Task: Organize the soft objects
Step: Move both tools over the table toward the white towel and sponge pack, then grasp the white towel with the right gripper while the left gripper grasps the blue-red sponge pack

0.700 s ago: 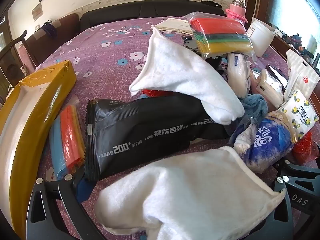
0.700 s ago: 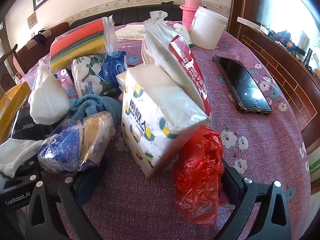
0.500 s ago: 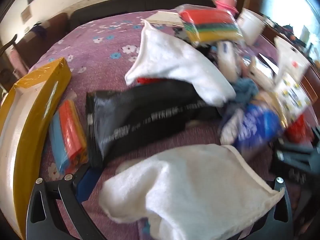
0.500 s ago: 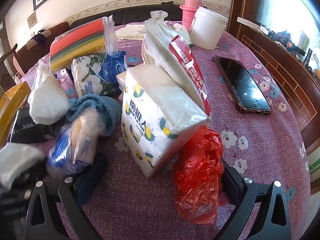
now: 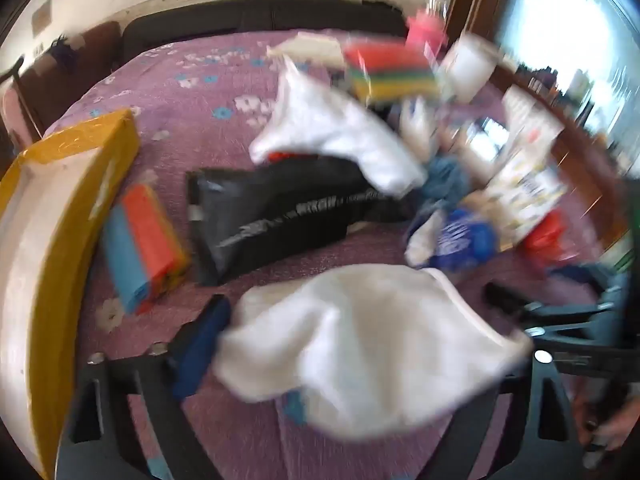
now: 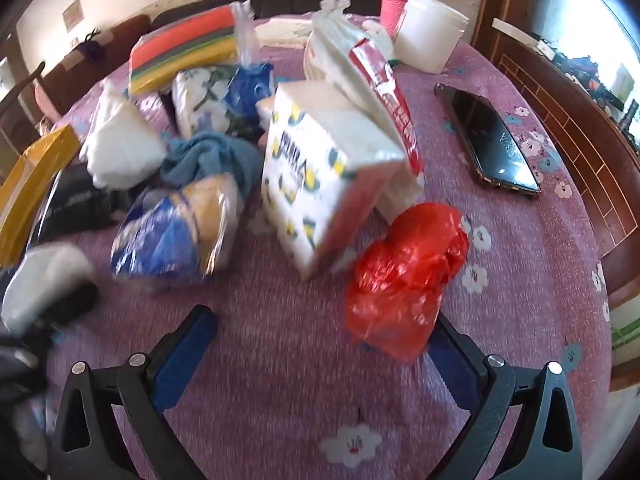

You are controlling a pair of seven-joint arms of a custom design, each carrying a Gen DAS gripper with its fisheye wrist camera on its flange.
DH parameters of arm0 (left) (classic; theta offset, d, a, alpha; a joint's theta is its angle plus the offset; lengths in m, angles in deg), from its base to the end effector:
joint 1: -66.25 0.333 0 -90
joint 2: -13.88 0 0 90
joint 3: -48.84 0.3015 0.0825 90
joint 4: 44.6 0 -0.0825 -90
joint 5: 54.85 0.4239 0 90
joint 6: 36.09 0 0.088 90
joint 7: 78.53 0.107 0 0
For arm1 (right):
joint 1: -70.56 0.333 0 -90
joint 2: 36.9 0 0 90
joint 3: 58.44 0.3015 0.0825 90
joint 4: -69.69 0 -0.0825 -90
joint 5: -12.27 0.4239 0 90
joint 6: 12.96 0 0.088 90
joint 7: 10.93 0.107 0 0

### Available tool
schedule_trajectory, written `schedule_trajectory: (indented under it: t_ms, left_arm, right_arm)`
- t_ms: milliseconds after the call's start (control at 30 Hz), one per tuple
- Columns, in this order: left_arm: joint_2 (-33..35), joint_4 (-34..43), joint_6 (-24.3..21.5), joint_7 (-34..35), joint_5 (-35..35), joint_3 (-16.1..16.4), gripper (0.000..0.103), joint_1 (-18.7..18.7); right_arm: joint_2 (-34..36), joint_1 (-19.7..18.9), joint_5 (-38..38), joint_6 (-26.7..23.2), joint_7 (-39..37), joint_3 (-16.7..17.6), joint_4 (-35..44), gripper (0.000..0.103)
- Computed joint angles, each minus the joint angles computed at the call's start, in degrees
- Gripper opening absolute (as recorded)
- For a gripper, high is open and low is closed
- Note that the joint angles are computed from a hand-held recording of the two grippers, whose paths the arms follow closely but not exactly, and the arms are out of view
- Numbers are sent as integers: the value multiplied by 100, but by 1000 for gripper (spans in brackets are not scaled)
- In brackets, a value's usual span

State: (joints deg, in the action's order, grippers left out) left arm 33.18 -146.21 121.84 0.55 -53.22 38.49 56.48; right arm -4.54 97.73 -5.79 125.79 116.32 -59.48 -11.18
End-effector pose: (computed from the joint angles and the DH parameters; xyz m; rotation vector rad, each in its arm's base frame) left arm 0.6777 -0.2368 0.4144 -1.7787 2.0747 -0.8285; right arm 0.6985 0.3442 0.3938 -1.9324 1.9286 -0.5025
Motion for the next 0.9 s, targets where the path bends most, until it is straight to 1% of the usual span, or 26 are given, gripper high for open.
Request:
schedule_trajectory:
  t_ms: [33,67,100,133,200,233,267,300,333,367,400,433,467,500,533,567,600,633,667,700,733,767,800,833,867,900]
  left_arm:
    - [-238,-291,319,25,-72,-18,89,62]
    - [-488,-576,633,-35,-28,36,89,69]
    - [-782,-888,977,-95,-1,87,89,100]
    - [-1019,-1118,1236,-48,-102,61,89,180]
    - [-1531,-1523,1652,501,-749,-129,93,443]
    - [-1775,-1648,1756,700,-959,-124,93,476]
    - [-1958,-1717,1806,820,-1082,-85,93,458]
    - [-2180,-1802,1890,1177,-1454,-20,94,392]
    - [-2339,-1864,1951,1340,-1596,65,94,321]
    - [-2495,-1948,2032,1227,-1446,88,94,348]
    - [-2658,-2039,2145,1302,-1503,202,95,249]
    - [-2787,-2100,2116,1643,-1813,440,97,-13]
    - [-2907,-2153,1947,1742,-1845,530,97,-75]
    - [-2990,-2160,1646,1608,-1599,458,97,63]
    - [-3031,-2176,1473,1504,-1471,416,97,151]
    - [-3012,-2156,1422,1532,-1531,471,97,120]
    - [-3009,-2194,1421,1636,-1674,556,97,56]
    - [-2998,-2235,1411,1730,-1765,614,97,30]
    - [-2945,-2232,1376,1739,-1774,620,97,58]
    - [-2860,-2215,1339,1731,-1807,618,97,80]
    - [-2744,-2133,1246,1797,-1922,645,97,67]
    - [-2603,-2020,1063,1929,-2109,678,97,44]
    - [-2520,-1962,940,2060,-2255,667,97,59]
    - [-2377,-1863,804,2109,-2313,626,97,105]
    - [-2269,-1793,713,2087,-2292,562,97,169]
    - [-2120,-1702,618,2061,-2268,496,95,220]
  right_arm:
    - [-53,100,73,-119,-8,-103,-30,102]
    - [-155,369,172,-236,8,-404,-123,102]
    - [-346,577,144,-143,96,-635,-364,102]
    - [-598,663,-153,71,355,-692,-690,102]
    - [-1258,445,-1331,360,1328,-330,-1344,102]
    - [-1527,206,-1891,520,1835,-34,-1591,102]
    - [-1875,112,-2744,899,2685,66,-1959,102]
    - [-2224,200,-3693,1226,3626,-34,-2290,102]
    - [-2451,458,-4241,1495,4193,-316,-2465,102]
    - [-2623,520,-4388,1795,4359,-398,-2577,102]
    - [-2656,447,-4132,1802,4122,-279,-2581,102]
    - [-2554,232,-3475,1575,3484,39,-2450,102]
    - [-2513,185,-2829,1465,2890,174,-2388,102]
    - [-2428,297,-2453,1586,2542,120,-2381,102]
    - [-2261,456,-2111,1652,2192,37,-2282,102]
    - [-2090,533,-1628,1610,1672,47,-2163,102]
    - [-1869,456,-1219,1521,1236,208,-1971,100]
    - [-1652,213,-924,1473,869,512,-1779,100]
    - [-1355,94,-568,1435,444,699,-1499,99]
    - [-1098,86,-390,1417,218,791,-1249,97]
    - [-835,228,-132,1327,-76,728,-933,96]
    - [-612,285,-128,1277,-125,714,-669,96]
    - [-337,462,55,1175,-310,567,-307,96]
    - [-72,749,422,1043,-609,269,61,96]
    - [235,854,651,869,-810,146,478,95]
    - [419,836,815,736,-982,118,747,92]
